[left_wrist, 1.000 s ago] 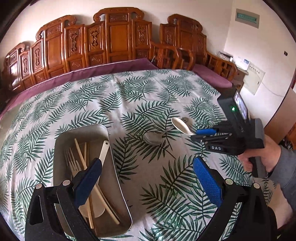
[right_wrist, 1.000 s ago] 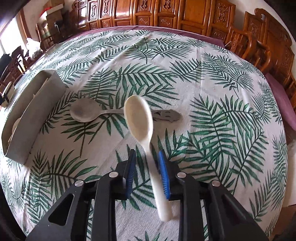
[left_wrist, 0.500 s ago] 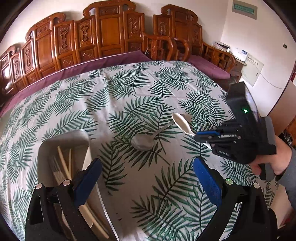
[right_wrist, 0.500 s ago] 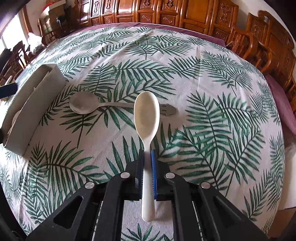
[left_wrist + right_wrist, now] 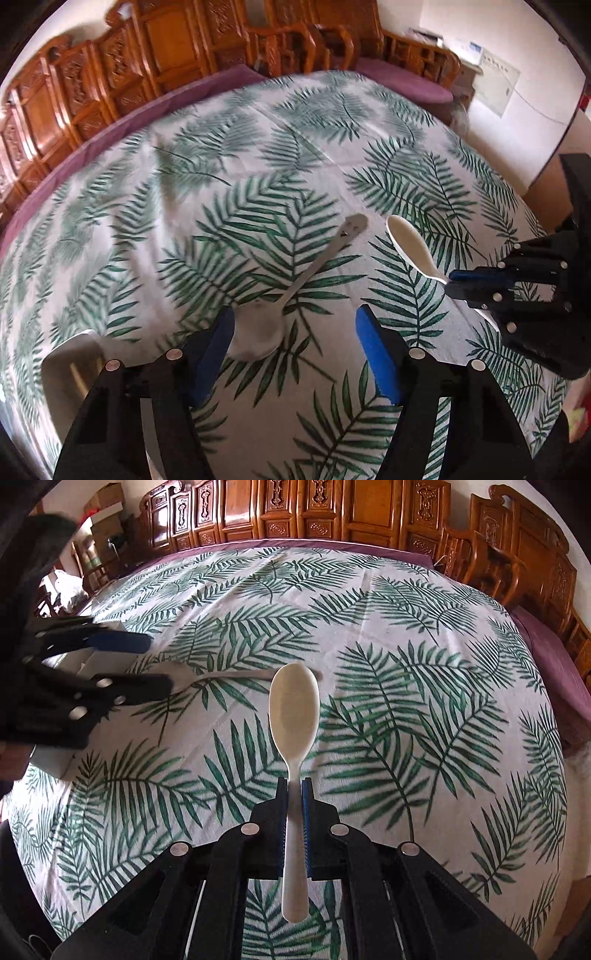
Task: Organize utensils
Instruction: 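Grasp the metal spoon by its handle with the left gripper while the right holds the white spoon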
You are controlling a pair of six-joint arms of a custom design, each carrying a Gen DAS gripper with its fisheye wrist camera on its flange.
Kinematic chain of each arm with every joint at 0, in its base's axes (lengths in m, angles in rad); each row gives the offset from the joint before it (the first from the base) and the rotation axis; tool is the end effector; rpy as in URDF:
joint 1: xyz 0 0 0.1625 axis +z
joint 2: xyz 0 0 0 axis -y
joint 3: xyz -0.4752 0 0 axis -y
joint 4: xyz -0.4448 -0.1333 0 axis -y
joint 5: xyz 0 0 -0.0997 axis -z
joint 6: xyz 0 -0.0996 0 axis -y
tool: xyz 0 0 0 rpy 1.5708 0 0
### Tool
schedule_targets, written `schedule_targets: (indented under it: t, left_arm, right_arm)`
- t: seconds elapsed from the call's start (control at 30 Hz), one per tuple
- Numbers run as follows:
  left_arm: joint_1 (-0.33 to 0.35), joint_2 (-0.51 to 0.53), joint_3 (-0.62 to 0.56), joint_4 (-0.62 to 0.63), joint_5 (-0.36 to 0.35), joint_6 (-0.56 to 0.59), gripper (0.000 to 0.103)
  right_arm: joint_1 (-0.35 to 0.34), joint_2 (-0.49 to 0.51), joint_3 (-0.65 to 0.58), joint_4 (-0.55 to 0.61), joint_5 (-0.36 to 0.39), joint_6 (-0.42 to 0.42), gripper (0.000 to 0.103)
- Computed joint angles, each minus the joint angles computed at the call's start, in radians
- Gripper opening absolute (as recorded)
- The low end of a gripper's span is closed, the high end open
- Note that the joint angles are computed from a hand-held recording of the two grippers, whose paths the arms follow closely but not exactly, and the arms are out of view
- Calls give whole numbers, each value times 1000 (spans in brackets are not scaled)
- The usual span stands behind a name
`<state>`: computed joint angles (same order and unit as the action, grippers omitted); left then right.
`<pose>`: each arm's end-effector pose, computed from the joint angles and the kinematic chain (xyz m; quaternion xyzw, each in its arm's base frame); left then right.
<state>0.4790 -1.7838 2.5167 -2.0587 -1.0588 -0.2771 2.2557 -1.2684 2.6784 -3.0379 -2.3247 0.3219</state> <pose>-0.1875 -0.3025 0.2210 0.4088 0.8693 -0.0673 0.2694 0.2506 -0.2039 0.1103 0.1574 -0.9160 0.2007 0.3095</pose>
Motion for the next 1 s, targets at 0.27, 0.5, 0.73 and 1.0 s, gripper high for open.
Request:
schedule_targets:
  t: [0.27,0.5,0.73,1.0]
  left_arm:
    - [36,110,-44,-11,-10,87,58]
    - [60,193,-68,1,-10,117,42]
    - [73,222,-76,16,-13,126,34]
    - [99,234,-94,26,-34,107,23]
  right_arm:
    - [-8,20,26,-58,1,-10,9]
    - [-3,22,36,-81,6,-20,9]
    - [-12,27,52,-138,19,-25,9]
    - [-13,40,61,-183,22,-51,9]
